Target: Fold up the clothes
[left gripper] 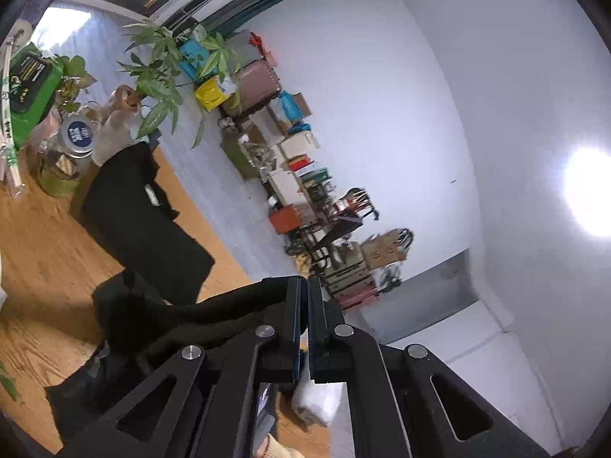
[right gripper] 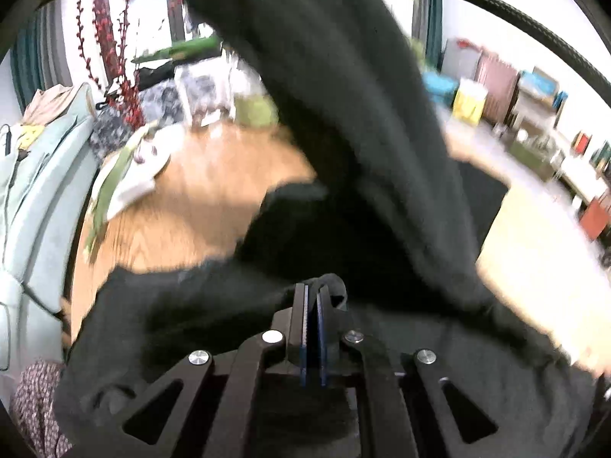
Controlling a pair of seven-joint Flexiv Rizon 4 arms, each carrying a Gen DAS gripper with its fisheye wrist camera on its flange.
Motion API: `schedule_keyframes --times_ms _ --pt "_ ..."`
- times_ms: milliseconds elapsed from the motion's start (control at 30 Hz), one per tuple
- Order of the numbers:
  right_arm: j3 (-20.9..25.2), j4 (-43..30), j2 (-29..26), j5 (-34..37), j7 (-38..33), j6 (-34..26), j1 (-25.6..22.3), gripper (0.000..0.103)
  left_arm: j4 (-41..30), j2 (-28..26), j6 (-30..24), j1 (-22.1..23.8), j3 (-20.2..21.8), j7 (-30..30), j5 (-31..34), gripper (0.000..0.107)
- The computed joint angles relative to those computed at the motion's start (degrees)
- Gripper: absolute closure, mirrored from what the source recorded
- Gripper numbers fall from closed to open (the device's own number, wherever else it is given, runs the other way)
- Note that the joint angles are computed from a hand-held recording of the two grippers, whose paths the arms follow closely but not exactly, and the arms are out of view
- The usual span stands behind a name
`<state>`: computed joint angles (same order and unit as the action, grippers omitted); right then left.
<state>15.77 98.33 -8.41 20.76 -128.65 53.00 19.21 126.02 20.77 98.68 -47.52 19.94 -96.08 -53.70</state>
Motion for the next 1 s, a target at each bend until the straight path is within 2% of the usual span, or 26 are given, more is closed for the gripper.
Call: schedule_keyframes --times_ms 67,200,267,300,367,400,500,567,633,700,800,833,933,1000 --pt "0.02 -1.46 -0.63 -1.25 0.71 3.17 1.00 0.098 -0.51 0.16 -0.91 1.59 -0.19 -2.19 3.43 0.104" --pt "0.07 -3.36 -2.65 -5.85 2.73 10.04 2.90 0.098 -0.81 0.86 -3.65 11.37 -6.94 -2.43 5.24 0.104" --pt "-0.20 -4.66 -4.44 -9.54 5.02 9.21 3.83 0.096 -0.63 1.24 -4.98 15.12 -9.05 -4.14 6.88 0.104" --pt "-0.28 -5.26 -5.17 -10.42 6.66 7.30 3.81 0.079 -0.48 1.30 -5.38 15.94 -9.48 -4.77 7.11 0.104" --pt "-0.42 -6.71 -6.74 -11.87 9.65 3.28 3.81 0.054 -0.11 1.39 -6.50 17.69 -10.24 -6.03 7.66 0.104" --pt "-0.34 -7.34 -7.29 -11.87 10.81 1.51 3.54 0.053 0.04 1.37 -6.81 17.90 -10.23 -6.21 7.61 0.104" --pt "1.51 -7.77 -5.10 -2.67 9.15 -4.25 -1.54 0.052 0.30 1.09 -6.22 16.84 -9.59 -5.81 6.39 0.104" --pt "1.34 -6.38 -1.73 3.41 7.39 -9.63 -4.78 0.051 0.15 0.77 -5.88 15.45 -8.92 -4.80 5.31 0.104" --pt "0.18 -3.70 2.73 10.05 3.69 -17.49 -7.82 0.051 -0.10 0.24 -5.27 13.99 -8.40 -3.59 4.14 0.104" --pt "-1.89 -0.10 7.47 15.10 0.08 -28.30 -10.02 0.053 -0.51 -0.46 -4.70 12.22 -7.75 -2.27 2.57 0.104" --pt "-5.18 5.37 11.95 19.34 1.09 -37.91 -10.75 0.056 -1.23 -1.59 -4.20 10.46 -7.44 -1.16 0.15 0.104" --pt "-6.25 7.16 13.27 20.54 1.36 -39.97 -10.81 0.056 -1.53 -1.97 -4.34 10.51 -7.68 -1.03 -0.39 0.104" --pt "-8.09 10.05 16.19 22.34 1.36 -41.27 -9.59 0.058 -2.52 -3.08 -5.13 11.24 -8.69 -0.72 -2.06 0.104" --pt "-8.32 10.31 17.11 21.97 0.59 -41.65 -8.21 0.060 -2.46 -3.13 -7.68 16.03 -11.55 -3.81 0.12 0.104"
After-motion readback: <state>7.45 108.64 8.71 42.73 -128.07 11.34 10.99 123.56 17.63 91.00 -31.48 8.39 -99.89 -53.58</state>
